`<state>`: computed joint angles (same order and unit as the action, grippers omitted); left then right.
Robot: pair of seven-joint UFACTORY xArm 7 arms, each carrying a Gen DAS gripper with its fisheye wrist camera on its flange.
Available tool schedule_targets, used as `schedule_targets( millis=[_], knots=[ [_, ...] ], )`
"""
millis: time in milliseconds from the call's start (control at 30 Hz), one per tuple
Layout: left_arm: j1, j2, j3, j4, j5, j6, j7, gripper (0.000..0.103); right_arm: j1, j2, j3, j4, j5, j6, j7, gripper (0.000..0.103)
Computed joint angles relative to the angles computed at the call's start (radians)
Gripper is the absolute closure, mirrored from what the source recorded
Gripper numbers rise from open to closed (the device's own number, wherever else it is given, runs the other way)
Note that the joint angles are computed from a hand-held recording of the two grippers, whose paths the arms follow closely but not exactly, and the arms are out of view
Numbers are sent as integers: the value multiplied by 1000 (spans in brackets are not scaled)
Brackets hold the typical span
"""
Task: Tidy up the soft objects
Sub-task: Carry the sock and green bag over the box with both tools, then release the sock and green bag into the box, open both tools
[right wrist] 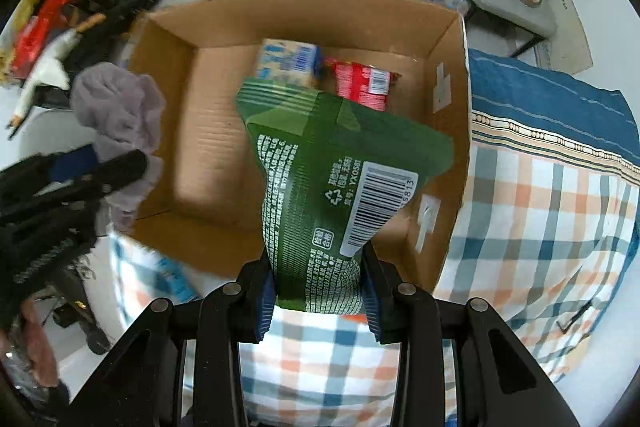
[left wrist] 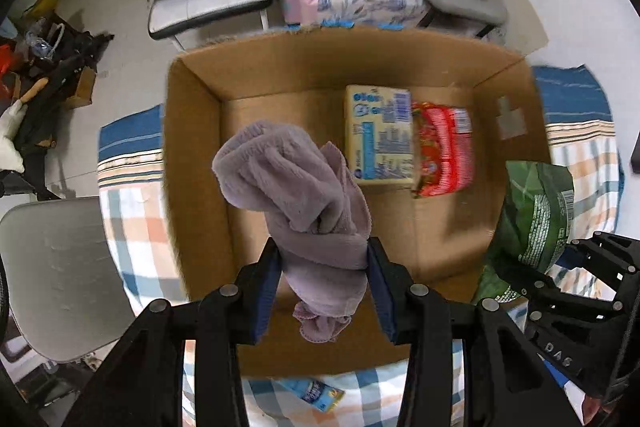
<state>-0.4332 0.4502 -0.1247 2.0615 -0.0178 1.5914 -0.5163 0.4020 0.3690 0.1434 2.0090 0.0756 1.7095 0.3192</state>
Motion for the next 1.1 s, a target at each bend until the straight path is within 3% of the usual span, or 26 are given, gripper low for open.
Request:
schedule_targets(
  millis=[433, 700, 733, 867, 1100],
  knots=[
    [45, 213, 19, 161, -40, 26, 39, 64, 12, 201, -18, 29, -48, 66, -87, 64],
    [17, 392, 49, 449, -12, 180, 37, 59, 6, 250, -23, 49, -43, 85, -110, 63],
    [21, 392, 49, 451, -19, 178, 30, 59, 4, 256, -22, 57, -36, 93, -111, 63],
    [27, 367, 51, 436, -30, 172, 9, 59, -4, 271, -25, 89, -18, 104, -103, 46],
    [24, 258, 49, 328, -24, 122, -6, 52, -13, 281, -34, 199, -10, 151, -80, 38]
  ],
)
